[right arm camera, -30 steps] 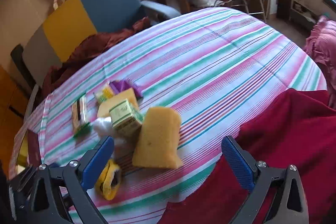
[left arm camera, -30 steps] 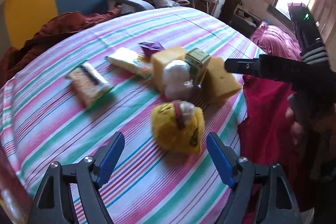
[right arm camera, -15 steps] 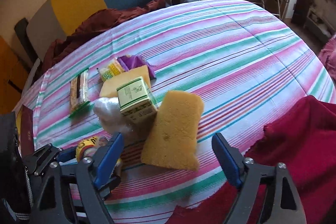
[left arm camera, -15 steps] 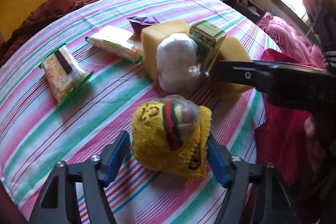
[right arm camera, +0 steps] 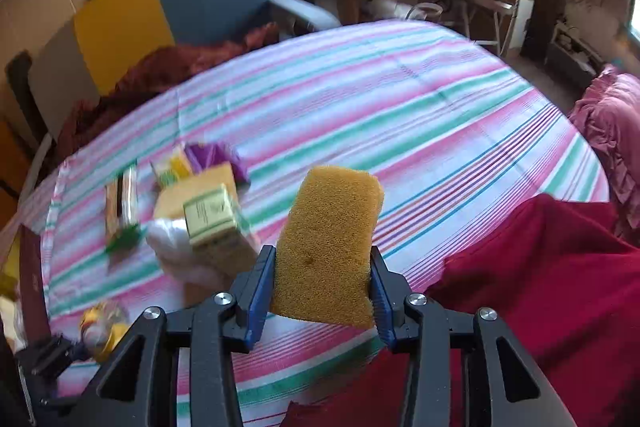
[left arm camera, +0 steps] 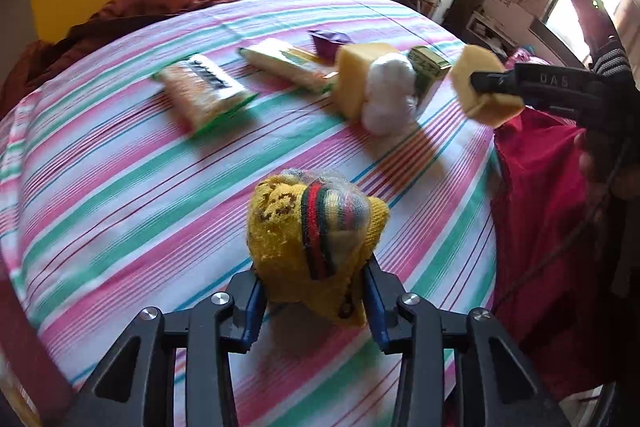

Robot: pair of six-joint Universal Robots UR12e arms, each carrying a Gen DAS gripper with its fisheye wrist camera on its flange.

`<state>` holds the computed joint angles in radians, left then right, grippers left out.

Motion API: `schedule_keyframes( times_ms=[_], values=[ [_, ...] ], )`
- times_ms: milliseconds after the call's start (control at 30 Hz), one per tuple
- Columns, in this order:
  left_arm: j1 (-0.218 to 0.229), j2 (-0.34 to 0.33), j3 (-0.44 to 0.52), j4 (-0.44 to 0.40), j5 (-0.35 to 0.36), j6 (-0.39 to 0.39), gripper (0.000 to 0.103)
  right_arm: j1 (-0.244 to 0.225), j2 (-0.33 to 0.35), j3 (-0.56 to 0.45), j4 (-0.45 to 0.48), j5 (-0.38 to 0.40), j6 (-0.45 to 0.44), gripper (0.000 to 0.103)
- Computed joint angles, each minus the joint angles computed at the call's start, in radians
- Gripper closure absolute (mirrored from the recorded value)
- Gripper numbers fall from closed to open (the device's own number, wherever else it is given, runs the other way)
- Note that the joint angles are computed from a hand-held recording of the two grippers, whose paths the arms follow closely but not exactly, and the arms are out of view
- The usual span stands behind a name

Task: Organize objects
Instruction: 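Grasp the yellow knit hat with the left tool while the right tool grasps the yellow sponge, then carry the hat and sponge into the gold tray and release them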

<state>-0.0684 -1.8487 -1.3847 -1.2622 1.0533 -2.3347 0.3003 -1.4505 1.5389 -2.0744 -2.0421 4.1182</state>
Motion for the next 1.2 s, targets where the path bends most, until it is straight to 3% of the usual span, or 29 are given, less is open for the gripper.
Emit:
schedule_keyframes(
  times_ms=[200,533,767,933,1200],
  values=[
    [0.05,0.029,-0.013,0.014,-0.068,-0.043,0.061,0.03,-0.013,0.013,-0.092,-0.108,-0.03,0.059],
    [0.146,0.061,-0.028,0.114,-0.116,-0.161,0.061,0.076,0.022,-0.034,-0.252,-0.112,-0.175,0.059],
    [0.242,0.082,-0.059,0.199,-0.13,-0.309,0.061,0.115,0.1,-0.142,-0.338,0.016,-0.323,0.059],
    [0.303,0.091,-0.08,0.27,-0.11,-0.417,0.061,0.137,0.177,-0.237,-0.37,0.161,-0.429,0.058],
    [0.379,0.092,-0.107,0.337,-0.093,-0.571,0.061,0.182,0.341,-0.442,-0.318,0.391,-0.57,0.058]
  ],
)
